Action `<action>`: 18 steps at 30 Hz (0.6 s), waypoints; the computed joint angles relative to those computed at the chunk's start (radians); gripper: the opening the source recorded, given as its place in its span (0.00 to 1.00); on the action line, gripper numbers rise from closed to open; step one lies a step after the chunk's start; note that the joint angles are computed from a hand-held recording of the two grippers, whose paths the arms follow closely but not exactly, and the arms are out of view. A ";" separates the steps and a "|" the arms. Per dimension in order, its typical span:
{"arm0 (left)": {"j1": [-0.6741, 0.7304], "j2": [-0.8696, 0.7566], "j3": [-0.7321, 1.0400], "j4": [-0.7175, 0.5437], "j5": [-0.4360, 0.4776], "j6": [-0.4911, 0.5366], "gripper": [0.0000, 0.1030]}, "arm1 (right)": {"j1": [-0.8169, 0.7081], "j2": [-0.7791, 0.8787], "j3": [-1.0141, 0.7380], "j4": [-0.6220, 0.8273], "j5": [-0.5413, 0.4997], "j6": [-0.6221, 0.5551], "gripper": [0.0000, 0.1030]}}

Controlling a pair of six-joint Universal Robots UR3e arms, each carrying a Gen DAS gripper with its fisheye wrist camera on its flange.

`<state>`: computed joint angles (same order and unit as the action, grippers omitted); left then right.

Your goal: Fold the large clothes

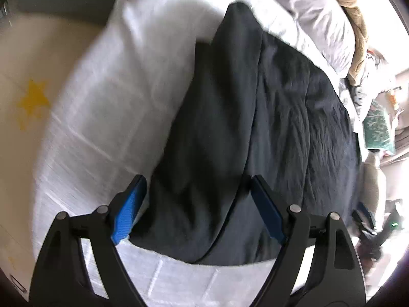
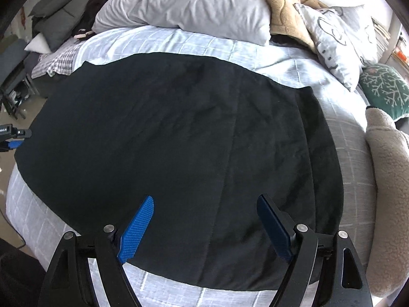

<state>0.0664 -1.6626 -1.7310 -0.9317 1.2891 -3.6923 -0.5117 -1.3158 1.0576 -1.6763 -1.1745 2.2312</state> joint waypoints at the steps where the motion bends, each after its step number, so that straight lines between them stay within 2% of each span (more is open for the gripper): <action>1: 0.013 -0.001 -0.009 0.000 -0.031 0.006 0.81 | 0.004 -0.002 0.005 -0.004 -0.004 0.002 0.82; 4: 0.028 -0.007 -0.038 0.020 -0.083 0.044 0.81 | 0.015 0.008 0.000 -0.006 -0.020 0.008 0.82; 6: 0.052 -0.015 -0.075 0.048 -0.149 0.056 0.81 | 0.024 0.020 -0.009 -0.011 -0.030 0.012 0.82; 13: 0.137 0.019 -0.256 0.218 -0.305 0.015 0.81 | 0.047 0.016 0.015 -0.029 -0.052 0.013 0.82; 16: 0.185 0.044 -0.313 0.251 -0.367 0.008 0.71 | 0.054 0.008 0.036 -0.043 -0.057 0.005 0.82; 18: 0.208 0.052 -0.362 0.298 -0.415 -0.014 0.58 | 0.060 -0.003 0.056 -0.053 -0.058 0.001 0.82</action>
